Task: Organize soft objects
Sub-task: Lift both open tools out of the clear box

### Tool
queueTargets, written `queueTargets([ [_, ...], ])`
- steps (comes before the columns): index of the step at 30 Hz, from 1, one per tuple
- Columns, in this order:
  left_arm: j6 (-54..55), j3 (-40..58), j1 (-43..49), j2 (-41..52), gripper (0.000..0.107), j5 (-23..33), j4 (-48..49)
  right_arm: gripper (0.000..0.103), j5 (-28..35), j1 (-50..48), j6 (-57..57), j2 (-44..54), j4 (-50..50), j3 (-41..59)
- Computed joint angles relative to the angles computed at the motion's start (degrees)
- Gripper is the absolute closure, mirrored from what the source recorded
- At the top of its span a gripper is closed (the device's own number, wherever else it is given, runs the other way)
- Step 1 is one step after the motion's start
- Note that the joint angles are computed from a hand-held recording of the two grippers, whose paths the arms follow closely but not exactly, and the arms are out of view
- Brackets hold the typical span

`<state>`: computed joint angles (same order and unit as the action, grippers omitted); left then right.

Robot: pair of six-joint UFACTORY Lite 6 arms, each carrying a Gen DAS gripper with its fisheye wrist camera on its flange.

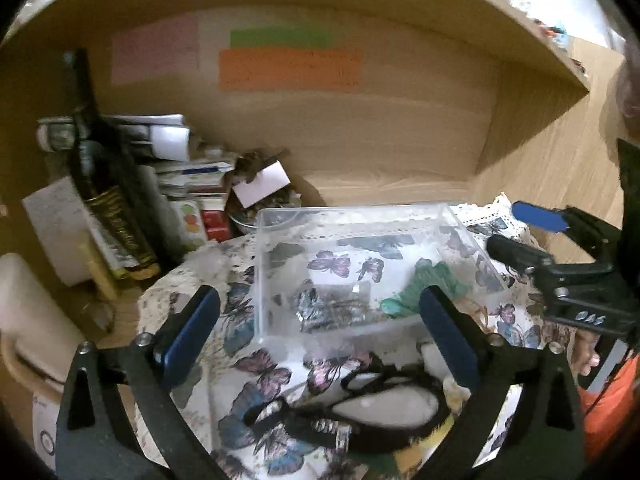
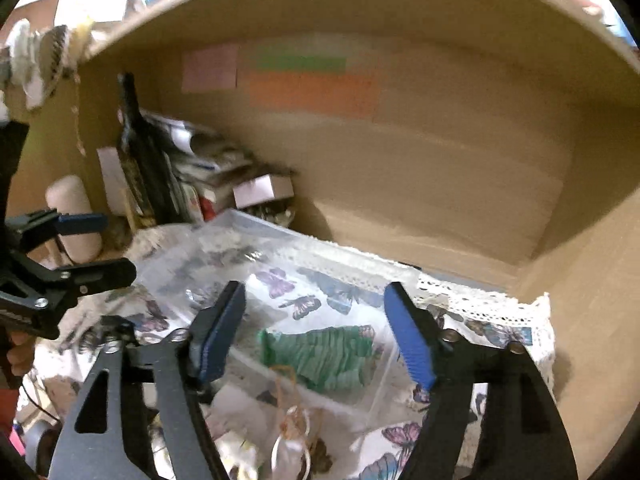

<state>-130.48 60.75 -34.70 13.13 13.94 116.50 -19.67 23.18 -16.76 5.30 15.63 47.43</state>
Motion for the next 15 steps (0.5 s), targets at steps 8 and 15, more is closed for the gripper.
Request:
queueTargets([
  [8,-7.69,-14.68,-4.59,-7.73,0.004,9.08,3.49,0.020,-9.23,4.73,1.31,-9.34,4.35,-16.09],
  [15,-12.13,-23.09,-10.50,-7.43,0.004,15.97,4.01,0.019,-15.08,8.82,5.39,-6.86,6.86,-23.12],
])
